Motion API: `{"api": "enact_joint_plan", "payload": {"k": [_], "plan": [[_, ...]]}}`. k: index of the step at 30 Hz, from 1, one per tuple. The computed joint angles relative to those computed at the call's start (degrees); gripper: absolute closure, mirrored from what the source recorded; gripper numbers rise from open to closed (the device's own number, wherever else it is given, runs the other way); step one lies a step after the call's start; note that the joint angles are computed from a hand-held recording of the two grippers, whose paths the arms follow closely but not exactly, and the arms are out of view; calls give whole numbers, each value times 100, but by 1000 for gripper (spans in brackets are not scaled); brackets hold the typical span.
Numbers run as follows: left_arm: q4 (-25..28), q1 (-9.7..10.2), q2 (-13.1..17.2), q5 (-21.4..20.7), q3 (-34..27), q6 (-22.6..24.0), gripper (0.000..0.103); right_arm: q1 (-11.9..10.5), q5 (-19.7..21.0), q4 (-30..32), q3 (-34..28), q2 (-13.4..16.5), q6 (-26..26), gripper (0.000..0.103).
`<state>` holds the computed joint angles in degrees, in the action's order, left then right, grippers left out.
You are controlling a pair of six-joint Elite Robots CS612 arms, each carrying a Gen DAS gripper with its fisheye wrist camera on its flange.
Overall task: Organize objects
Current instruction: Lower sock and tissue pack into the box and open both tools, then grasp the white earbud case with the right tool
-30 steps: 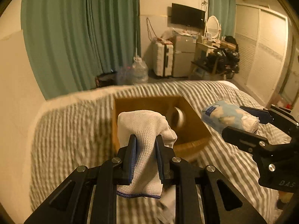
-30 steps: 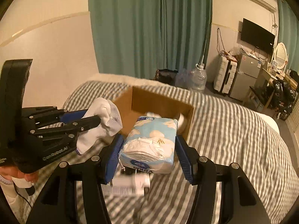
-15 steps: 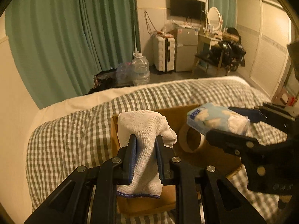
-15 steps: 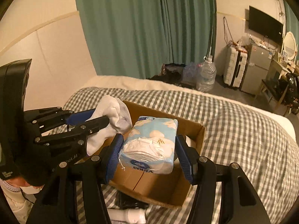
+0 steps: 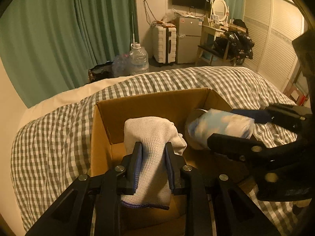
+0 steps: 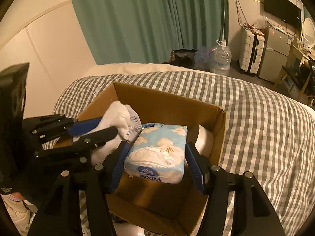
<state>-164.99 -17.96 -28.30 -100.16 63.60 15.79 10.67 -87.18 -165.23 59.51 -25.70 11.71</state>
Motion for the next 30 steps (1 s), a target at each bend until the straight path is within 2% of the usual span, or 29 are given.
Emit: {"api": "enact_joint_plan", "payload": {"k": [1,3,5,7,15,16,17,23,26,30], "plan": [[-39,1,-22,-3,36,13,75,-8,37,-132,65,-27,56,30],[-181,3,-95,-31,153,13,67,-13,50,-313,160,-72,170,25],[-295,9,-167,-32,265,-14,36,-13,-8,-465,280,-152,255,23],[-481,19,-254,-12,415,-88,25,14,-159,-570,404,-245,280,23],[-762,148,-688,-27,963,-369,18,142,-651,-994,962,-703,250,20],[-853,156,-762,-11,1059,-398,14,177,-749,-1044,1072,-804,217,20],[-947,145,-824,44,1140,-435,9,197,-816,-1087,1144,-862,193,20],[-1475,163,-1212,384,1708,-577,5,393,-1330,-1314,1677,-1299,30,14],[-1483,187,-1366,468,1956,-573,5,491,-1387,-1449,1909,-1470,-70,14],[-1290,261,-1573,304,2287,-545,4,627,-1511,-1602,2164,-1613,-192,13]]}}
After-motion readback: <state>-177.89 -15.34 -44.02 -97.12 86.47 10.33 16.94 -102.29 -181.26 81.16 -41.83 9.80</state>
